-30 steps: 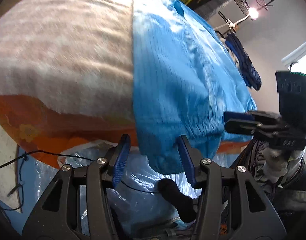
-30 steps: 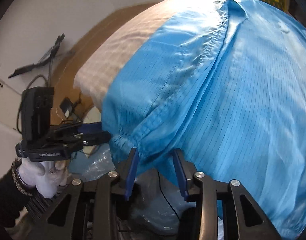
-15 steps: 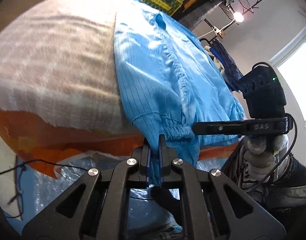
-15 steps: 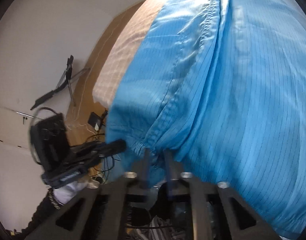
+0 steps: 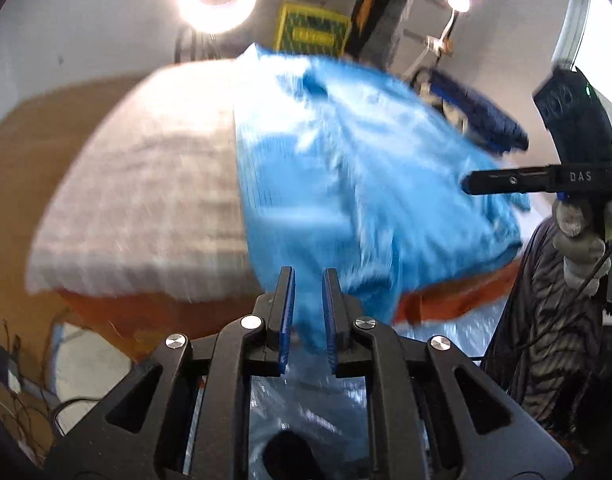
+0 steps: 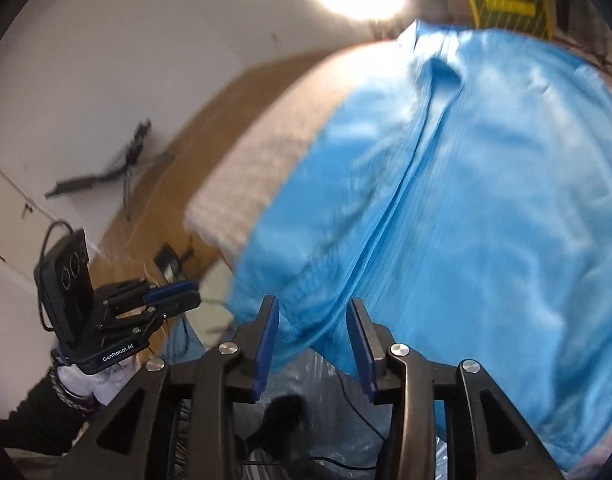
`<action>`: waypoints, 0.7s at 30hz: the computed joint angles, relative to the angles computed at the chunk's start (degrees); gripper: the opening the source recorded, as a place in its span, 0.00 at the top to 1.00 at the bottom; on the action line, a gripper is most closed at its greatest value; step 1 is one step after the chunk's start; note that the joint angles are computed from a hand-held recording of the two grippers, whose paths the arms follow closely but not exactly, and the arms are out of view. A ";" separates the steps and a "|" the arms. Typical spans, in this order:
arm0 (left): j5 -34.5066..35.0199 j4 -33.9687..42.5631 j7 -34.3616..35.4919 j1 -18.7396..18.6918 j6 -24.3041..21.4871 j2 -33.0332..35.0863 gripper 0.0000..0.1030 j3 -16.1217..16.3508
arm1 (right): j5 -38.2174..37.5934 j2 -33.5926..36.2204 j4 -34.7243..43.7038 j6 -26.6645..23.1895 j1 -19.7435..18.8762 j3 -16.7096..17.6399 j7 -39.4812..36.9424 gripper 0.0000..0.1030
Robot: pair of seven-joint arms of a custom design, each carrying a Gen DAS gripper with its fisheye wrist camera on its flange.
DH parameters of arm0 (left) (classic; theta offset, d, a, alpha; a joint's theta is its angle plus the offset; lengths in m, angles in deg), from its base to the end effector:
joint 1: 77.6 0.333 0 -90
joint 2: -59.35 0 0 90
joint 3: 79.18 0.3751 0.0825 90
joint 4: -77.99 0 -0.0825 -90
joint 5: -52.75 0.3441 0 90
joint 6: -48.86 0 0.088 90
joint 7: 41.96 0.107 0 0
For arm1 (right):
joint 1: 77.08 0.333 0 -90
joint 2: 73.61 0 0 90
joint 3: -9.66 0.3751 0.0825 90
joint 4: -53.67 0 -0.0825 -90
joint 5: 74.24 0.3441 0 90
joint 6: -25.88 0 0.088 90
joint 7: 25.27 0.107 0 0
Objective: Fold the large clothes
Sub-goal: 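Release the coat and raise both tools above the bed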
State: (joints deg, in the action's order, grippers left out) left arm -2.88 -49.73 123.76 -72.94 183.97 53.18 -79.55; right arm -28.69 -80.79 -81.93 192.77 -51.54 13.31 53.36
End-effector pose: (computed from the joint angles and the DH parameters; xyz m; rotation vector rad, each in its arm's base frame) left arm 0.4912 0.0258 0.5265 -1.2840 2.4645 -1.1221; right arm 0.4397 0.1969 0.5230 -1.6837 1.6978 -0.0390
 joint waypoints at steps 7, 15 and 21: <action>-4.48 6.42 -4.18 -0.65 -2.98 -1.11 0.89 0.15 | 0.78 -11.88 -5.03 6.03 2.06 -2.80 1.31 0.63; -5.79 13.85 -7.13 -2.10 -8.03 -1.40 0.89 -0.02 | -10.23 -26.22 -10.30 7.20 -7.43 1.07 12.62 0.63; -4.14 16.64 -8.62 -4.63 -9.21 -1.90 0.75 -1.57 | -20.61 -37.36 -13.98 -0.19 -23.43 5.67 22.77 0.62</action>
State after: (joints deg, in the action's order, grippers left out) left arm -7.02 -33.09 115.14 -77.57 174.77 51.28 -81.12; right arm -49.30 -118.15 -95.91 192.58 -74.97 18.98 76.12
